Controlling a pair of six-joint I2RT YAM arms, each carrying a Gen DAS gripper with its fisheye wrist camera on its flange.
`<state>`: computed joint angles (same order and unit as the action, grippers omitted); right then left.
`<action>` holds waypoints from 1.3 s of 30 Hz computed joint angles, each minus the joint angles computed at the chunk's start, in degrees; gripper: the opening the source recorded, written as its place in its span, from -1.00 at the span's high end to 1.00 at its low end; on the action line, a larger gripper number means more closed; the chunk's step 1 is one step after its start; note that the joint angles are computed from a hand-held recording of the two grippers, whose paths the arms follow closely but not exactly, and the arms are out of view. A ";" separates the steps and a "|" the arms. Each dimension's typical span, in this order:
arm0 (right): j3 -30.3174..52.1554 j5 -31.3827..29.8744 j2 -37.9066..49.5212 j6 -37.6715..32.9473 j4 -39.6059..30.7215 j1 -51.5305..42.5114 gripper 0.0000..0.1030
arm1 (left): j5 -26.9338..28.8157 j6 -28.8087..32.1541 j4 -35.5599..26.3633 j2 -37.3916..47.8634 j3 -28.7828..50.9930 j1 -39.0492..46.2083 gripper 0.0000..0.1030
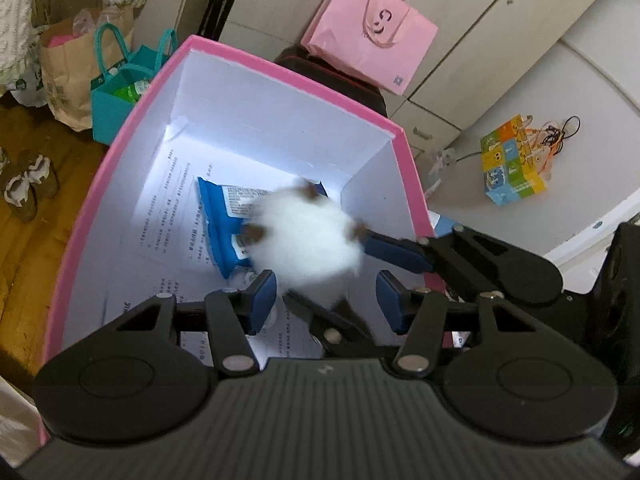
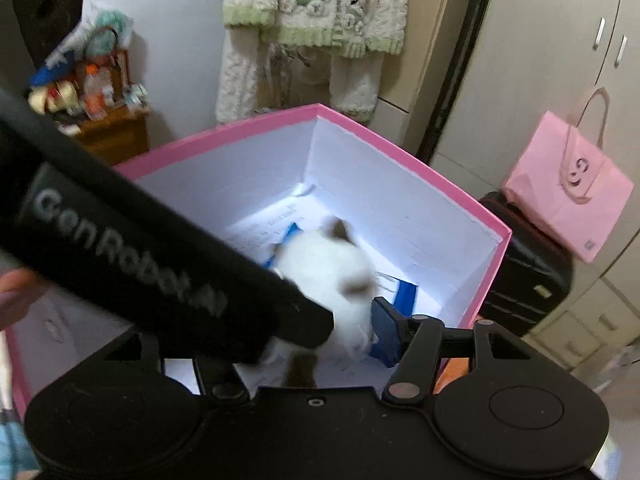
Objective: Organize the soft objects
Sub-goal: 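Lift the white plush cat with the left tool and carry it over the pink box, then open the left tool to drop the plush cat into the box and withdraw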
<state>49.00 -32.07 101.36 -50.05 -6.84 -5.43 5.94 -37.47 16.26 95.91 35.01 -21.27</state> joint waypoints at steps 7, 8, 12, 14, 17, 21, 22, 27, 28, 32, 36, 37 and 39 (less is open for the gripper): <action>-0.92 -7.84 -6.58 -4.27 -8.80 -6.52 -0.41 | -9.16 5.88 -4.54 -16.20 -7.07 -4.44 -0.05; -1.07 -8.24 -7.58 -4.81 -10.22 -7.13 -0.41 | -10.34 6.01 -6.61 -18.37 -7.35 -5.47 -0.05; -3.25 -9.06 -12.60 -7.20 -13.24 -9.32 -0.41 | -14.48 6.28 -13.46 -25.33 -7.84 -10.16 -0.06; -4.61 -10.05 -15.41 -9.01 -14.69 -10.92 -0.41 | -17.02 5.74 -16.10 -28.07 -7.93 -13.12 -0.06; -5.58 -11.86 -19.61 -11.98 -18.96 -13.79 -0.41 | -21.53 4.74 -20.91 -32.45 -7.46 -18.65 -0.06; -4.41 -15.24 -23.11 -19.67 -29.09 -19.01 -0.41 | -27.11 2.82 -26.72 -37.05 -6.29 -26.28 -0.09; -3.91 -16.24 -23.75 -22.42 -32.16 -20.82 -0.41 | -28.32 2.20 -27.97 -37.61 -5.76 -28.17 -0.10; 0.86 -19.63 -22.46 -34.76 -46.56 -28.35 -0.41 | -34.20 -1.14 -33.43 -38.77 -2.99 -37.01 -0.12; 1.94 -20.06 -21.72 -37.17 -49.40 -29.96 -0.41 | -35.42 -2.02 -34.39 -38.47 -2.33 -38.83 -0.13; 7.45 -20.48 -16.51 -48.36 -60.98 -37.82 -0.41 | -38.19 -5.03 -37.04 -36.43 0.11 -44.98 -0.16; 13.08 -20.42 -9.96 -56.78 -68.38 -45.20 -0.41 | -39.33 -6.53 -38.30 -33.38 2.72 -49.31 -0.17; 14.54 -20.54 -8.22 -58.31 -69.86 -46.89 -0.41 | -39.83 -6.82 -38.54 -32.51 3.36 -50.32 -0.17; 18.00 -20.80 -4.33 -58.04 -71.41 -49.19 -0.41 | -40.93 -7.47 -38.72 -30.10 4.90 -52.11 -0.17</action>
<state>67.00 -52.87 97.03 -108.10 -78.25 -54.62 -34.99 -44.94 -22.46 65.80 39.91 -73.38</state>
